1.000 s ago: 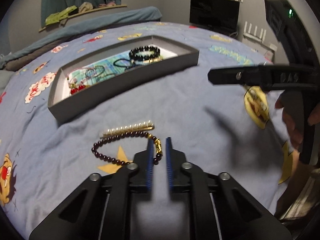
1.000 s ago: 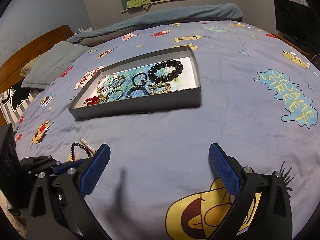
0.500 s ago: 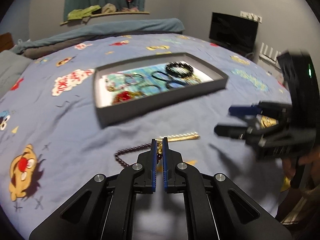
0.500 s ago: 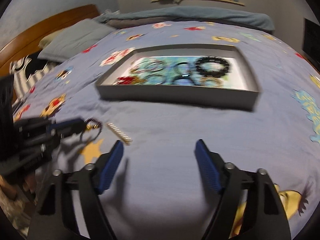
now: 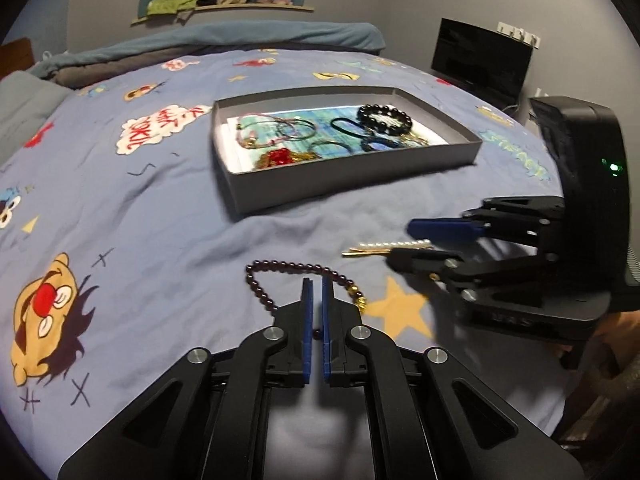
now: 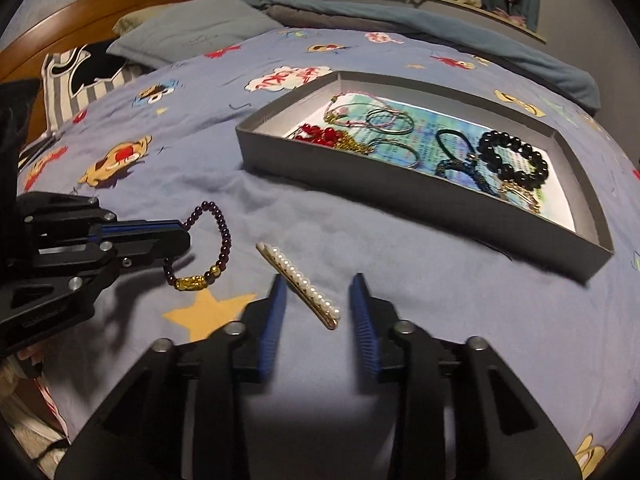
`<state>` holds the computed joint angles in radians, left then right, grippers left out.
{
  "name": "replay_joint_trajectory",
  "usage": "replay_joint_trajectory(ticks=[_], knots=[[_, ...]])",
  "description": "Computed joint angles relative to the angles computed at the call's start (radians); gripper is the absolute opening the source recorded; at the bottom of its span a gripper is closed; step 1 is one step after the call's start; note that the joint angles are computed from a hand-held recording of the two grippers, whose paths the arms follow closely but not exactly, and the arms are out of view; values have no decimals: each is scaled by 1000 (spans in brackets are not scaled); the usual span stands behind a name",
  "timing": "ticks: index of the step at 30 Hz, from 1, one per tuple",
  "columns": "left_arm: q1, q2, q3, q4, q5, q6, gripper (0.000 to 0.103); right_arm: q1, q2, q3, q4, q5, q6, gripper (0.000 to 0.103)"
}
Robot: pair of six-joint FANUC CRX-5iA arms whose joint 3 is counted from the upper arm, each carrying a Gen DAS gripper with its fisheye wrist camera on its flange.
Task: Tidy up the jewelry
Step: 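Grasp the garnet bead bracelet with the left tool while the right tool grasps the pearl hairpin, then carry the garnet bracelet and pearl hairpin into the grey box and release them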
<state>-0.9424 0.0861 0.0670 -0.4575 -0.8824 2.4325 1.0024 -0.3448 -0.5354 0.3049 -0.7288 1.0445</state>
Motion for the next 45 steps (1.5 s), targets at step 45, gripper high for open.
replay_joint_trajectory(ticks=[45], knots=[[141,156,310,104,22,-286,7,-266,95,228,-291,41,92,6]])
